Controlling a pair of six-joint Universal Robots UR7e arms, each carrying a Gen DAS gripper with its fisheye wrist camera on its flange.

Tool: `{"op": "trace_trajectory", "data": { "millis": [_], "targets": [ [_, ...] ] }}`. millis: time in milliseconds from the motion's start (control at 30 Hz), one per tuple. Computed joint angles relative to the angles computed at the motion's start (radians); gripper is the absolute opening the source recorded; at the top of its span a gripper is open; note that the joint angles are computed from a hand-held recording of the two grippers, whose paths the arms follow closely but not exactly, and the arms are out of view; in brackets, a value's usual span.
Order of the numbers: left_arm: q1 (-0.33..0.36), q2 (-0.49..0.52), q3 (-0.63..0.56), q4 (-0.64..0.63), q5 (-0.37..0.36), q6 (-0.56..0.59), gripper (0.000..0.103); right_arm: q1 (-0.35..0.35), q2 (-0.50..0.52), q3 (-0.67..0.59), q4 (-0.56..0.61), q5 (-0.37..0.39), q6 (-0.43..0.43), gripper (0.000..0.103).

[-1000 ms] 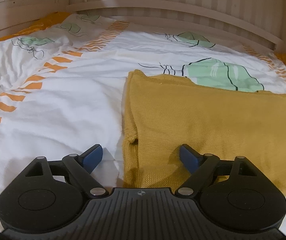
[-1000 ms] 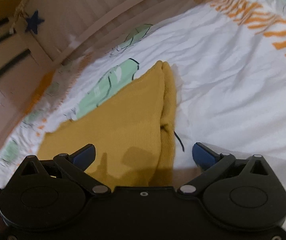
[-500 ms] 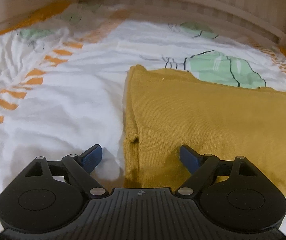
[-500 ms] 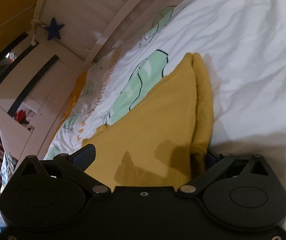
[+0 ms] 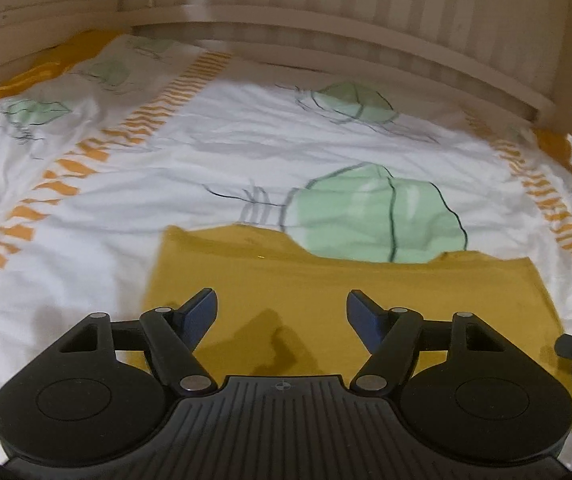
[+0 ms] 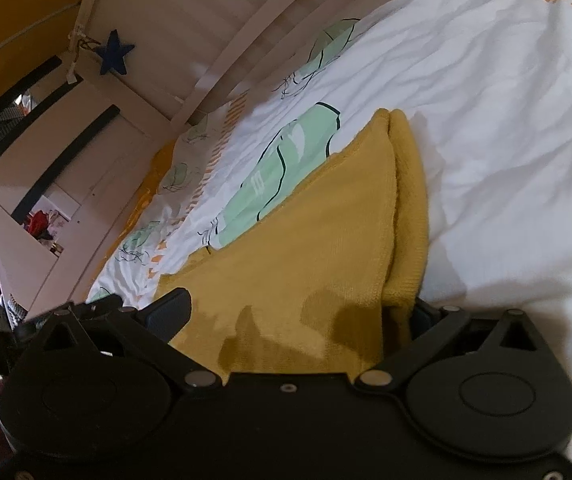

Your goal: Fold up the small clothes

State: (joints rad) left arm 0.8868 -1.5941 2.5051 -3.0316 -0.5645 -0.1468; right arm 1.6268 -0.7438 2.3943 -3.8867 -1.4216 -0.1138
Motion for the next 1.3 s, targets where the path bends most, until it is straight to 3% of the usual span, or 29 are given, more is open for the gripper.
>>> {"op": "trace_trajectory", "data": {
  "millis": [100,333,600,1033,1300],
  "targets": [
    [0.010,0.045,-0.012,0.031,-0.012,-0.040,0.070,0.001,0.007,0.001,-0.017,-0.002,0.002,0.103],
    [0.036,0.096,-0.054,0.204,0.043,-0.171,0.070,-0.014,0.003,0.004,-0.016,0.022,0.016,0.103],
    [0.038,0.191,-0.096,0.129,0.088,-0.103,0.070,-0.015,-0.006,0.006,-0.001,0.021,0.026,0.103],
    [0.045,0.295,-0.127,0.118,0.065,-0.064,0.071,-0.014,-0.012,0.006,0.009,0.022,0.022,0.103],
    [0.057,0.268,-0.118,0.137,0.026,-0.077,0.074,-0.035,-0.017,0.015,0.008,0.059,0.016,0.103]
  ]
}}
